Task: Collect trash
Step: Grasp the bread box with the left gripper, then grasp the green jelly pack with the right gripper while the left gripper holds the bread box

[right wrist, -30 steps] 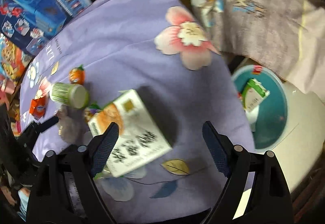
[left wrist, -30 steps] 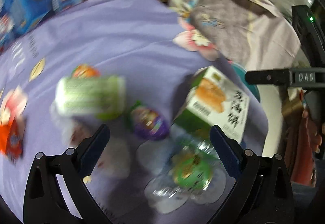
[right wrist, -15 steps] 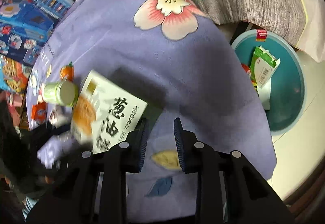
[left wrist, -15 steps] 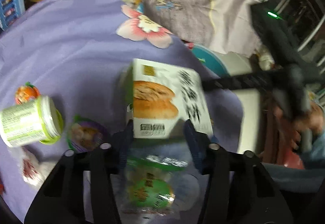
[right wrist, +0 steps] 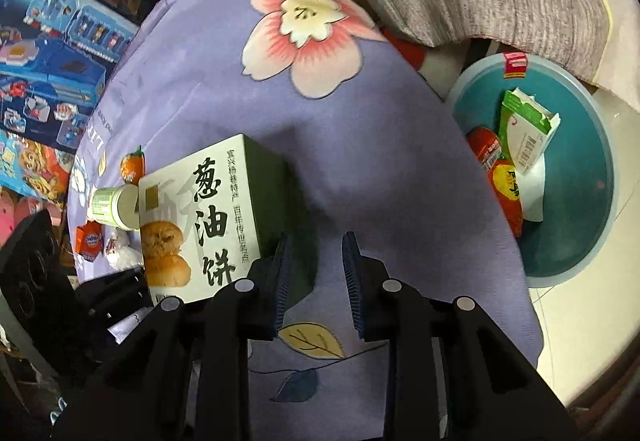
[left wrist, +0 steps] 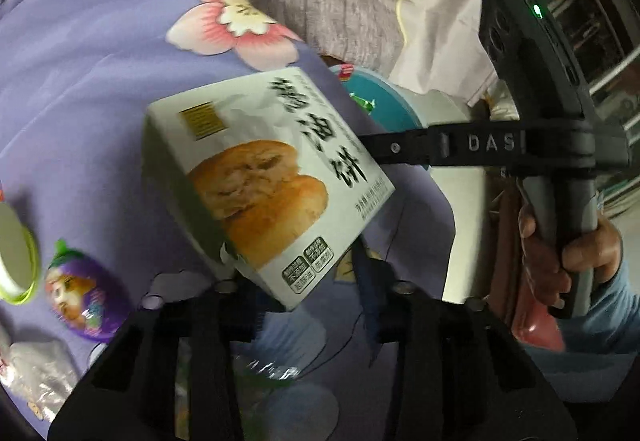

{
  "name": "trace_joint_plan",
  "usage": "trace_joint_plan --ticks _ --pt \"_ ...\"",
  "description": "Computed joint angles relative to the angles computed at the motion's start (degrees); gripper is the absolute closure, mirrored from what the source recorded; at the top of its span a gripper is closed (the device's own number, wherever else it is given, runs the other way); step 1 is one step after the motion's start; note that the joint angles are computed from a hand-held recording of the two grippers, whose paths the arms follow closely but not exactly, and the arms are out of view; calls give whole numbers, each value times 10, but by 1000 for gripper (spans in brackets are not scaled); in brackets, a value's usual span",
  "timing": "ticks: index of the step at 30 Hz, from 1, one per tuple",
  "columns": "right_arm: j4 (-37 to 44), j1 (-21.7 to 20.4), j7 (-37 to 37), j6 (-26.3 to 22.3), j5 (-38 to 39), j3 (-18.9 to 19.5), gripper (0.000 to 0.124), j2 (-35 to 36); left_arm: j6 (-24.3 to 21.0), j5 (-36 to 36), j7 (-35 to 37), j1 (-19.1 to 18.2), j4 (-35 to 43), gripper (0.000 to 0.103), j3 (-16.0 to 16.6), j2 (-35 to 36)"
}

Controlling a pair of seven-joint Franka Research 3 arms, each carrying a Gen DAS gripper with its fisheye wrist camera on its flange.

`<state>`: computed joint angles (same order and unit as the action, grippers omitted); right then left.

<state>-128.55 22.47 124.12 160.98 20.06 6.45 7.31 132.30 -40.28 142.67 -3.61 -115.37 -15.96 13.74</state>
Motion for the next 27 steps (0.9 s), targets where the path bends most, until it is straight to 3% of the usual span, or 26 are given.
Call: trace_joint_plan --ticks 1,3,7,10,12,16,20,23,27 --pt "-6 -1 2 3 0 -2 98 -4 6 -3 2 -2 -5 87 -2 -4" --pt "-20 -4 0 12 10 -2 98 -13 41 -12 18 -12 -27 96 -9 -23" --pt "-43 -4 21 31 -1 -5 98 -32 101 -15 15 -28 -49 101 -6 -52" --pt "-46 -2 28 36 -17 -2 95 -38 109 -33 21 -26 -46 102 5 -71" --pt "-38 2 24 38 -22 3 86 -35 116 -46 23 -25 -44 102 14 -80" --pt "-13 9 -23 36 10 19 82 -19 124 -75 22 -17 -48 102 34 -104" --pt "38 23 -100 13 60 45 57 20 133 -105 35 -10 -76 102 58 -141" --pt "88 41 -135 -24 73 57 52 56 134 -119 41 -9 -100 101 78 -167" --pt "149 73 -114 -82 34 49 46 97 134 -127 44 -5 -132 101 105 -193"
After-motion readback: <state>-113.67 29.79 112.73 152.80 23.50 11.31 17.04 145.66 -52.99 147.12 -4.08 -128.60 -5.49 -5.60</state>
